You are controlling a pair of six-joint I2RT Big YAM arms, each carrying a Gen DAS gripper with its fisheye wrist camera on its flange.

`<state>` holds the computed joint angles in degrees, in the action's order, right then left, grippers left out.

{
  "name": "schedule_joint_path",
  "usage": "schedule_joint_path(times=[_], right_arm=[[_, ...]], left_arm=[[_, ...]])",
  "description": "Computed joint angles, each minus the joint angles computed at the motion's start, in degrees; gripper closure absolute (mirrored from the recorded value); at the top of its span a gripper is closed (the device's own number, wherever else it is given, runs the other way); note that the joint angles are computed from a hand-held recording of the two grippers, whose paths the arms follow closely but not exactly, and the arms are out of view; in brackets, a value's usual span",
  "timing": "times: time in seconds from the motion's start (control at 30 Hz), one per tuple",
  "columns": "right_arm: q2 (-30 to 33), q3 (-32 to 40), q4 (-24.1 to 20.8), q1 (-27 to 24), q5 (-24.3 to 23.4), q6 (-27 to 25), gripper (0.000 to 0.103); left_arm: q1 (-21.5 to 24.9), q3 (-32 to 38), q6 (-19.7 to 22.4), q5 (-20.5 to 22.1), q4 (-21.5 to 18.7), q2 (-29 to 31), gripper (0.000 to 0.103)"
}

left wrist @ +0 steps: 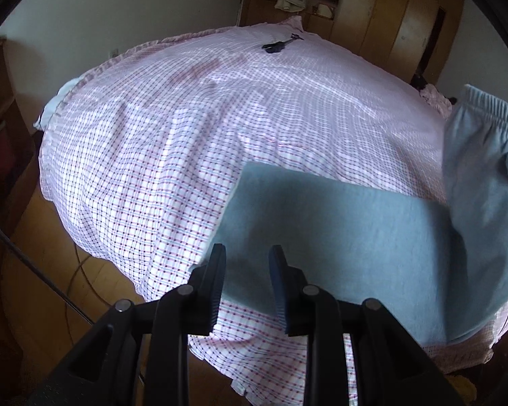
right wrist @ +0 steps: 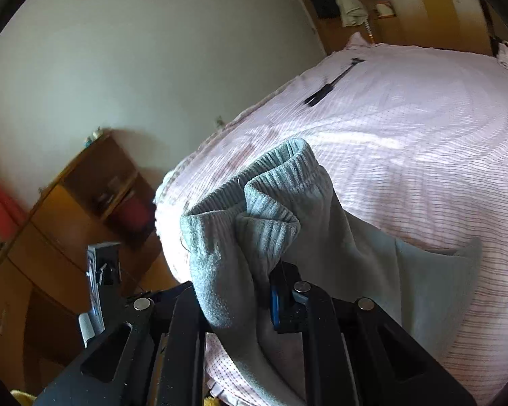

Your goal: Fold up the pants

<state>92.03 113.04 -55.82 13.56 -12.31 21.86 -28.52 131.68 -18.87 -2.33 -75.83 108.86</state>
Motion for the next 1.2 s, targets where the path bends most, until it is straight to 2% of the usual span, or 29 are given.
schedule_joint_path(times=[0.23,0.37,0.47,0.53,0.57,0.73,0.87,1.0,1.1,1.13,1.2], right_arm=[[7.4,6.2,-7.2,3.6,3.1,-3.5,0.094],[10.2,7.7,-9.3,4.8,5.0,-5.9,0.093],[11.8,8.1,-10.4,5.1,4.4,-7.9,0.083],[11.7,7.6,-10.5,5.1,3.2,-8.1,0.071],[11.9,8.0,-11.0,5.3,2.7,-8.5,0.068],[8.0,3.5,-7.5,5.3,-1.6,-9.8,0.052],[4.4,0.0,-6.8,4.2,-3.1,-10.1,0.052],[0.4,-4.5,-7.1,2.6,-1.5,-10.8,0.052],[-2.6,-8.7,-7.7,1.5,1.9,-11.6,0.052],[-3.2,-9.6,-7.9,1.3,2.9,-11.8,0.052],[-4.9,-12.3,-8.3,1.0,5.3,-11.9,0.052]], left_arm=[[1.2,-3.6,0.4,1.9,2.1,-1.5,0.076],[1.6,-5.7,-0.4,2.7,3.4,-2.5,0.076],[1.7,-6.6,-0.8,3.3,4.0,-2.8,0.076],[1.7,-6.9,-1.1,3.5,3.9,-2.9,0.076],[1.6,-7.3,-1.2,3.5,3.9,-3.0,0.076],[1.6,-8.1,-2.0,3.7,3.9,-3.6,0.076],[1.5,-8.2,-2.6,4.1,4.0,-3.9,0.076],[1.6,-9.0,-3.5,6.1,5.0,-4.9,0.076],[1.7,-9.7,-4.8,8.8,6.3,-5.7,0.075],[1.7,-9.8,-5.2,9.8,6.8,-5.8,0.073],[1.6,-9.7,-6.5,12.1,7.5,-6.0,0.061]])
